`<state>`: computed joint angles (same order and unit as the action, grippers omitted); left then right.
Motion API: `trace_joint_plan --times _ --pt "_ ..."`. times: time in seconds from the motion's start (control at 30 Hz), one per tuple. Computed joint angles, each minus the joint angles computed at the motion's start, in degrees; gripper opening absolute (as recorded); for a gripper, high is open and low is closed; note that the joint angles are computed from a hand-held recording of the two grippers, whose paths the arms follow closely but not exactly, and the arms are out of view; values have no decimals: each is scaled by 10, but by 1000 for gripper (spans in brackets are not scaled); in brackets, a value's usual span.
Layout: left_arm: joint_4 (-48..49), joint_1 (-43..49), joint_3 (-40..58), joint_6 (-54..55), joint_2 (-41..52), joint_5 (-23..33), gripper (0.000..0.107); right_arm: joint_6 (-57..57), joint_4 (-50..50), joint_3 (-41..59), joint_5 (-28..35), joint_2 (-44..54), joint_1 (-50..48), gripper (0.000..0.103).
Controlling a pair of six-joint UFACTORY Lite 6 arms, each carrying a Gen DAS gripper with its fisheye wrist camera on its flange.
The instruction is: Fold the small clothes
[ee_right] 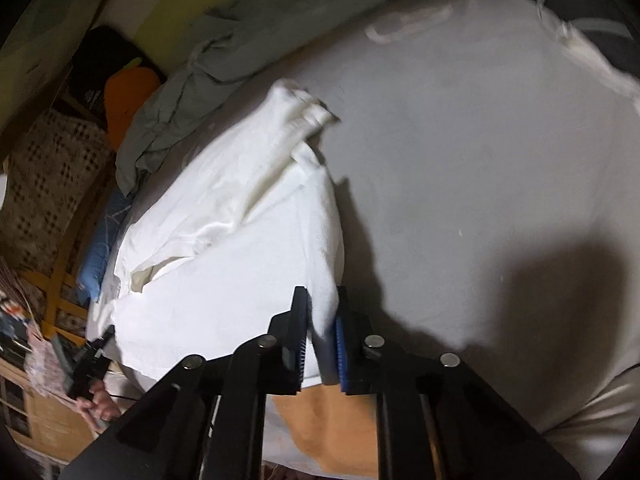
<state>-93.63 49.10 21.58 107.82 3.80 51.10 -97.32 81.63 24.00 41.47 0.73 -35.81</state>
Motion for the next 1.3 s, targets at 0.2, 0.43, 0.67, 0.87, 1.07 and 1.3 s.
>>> trace_joint_plan --times 0.2,0.43,0.67,0.87,1.07,1.3 --pt "67 -116 146 -258 -30 -40 11 146 -18 117 60 0 49 8" --pt "207 -238 529 -598 242 -138 11 374 -61 426 -52 173 192 8" --pt "315 -257 820 -766 504 -105 13 630 -261 801 -77 487 252 9" --pt "143 -228 657 -513 383 -123 58 523 -138 747 -109 466 238 67" --pt "117 -204 531 -301 243 -113 75 409 -92 635 -153 336 233 69" --pt "256 -310 425 -241 180 -263 74 346 -260 479 -194 213 306 69"
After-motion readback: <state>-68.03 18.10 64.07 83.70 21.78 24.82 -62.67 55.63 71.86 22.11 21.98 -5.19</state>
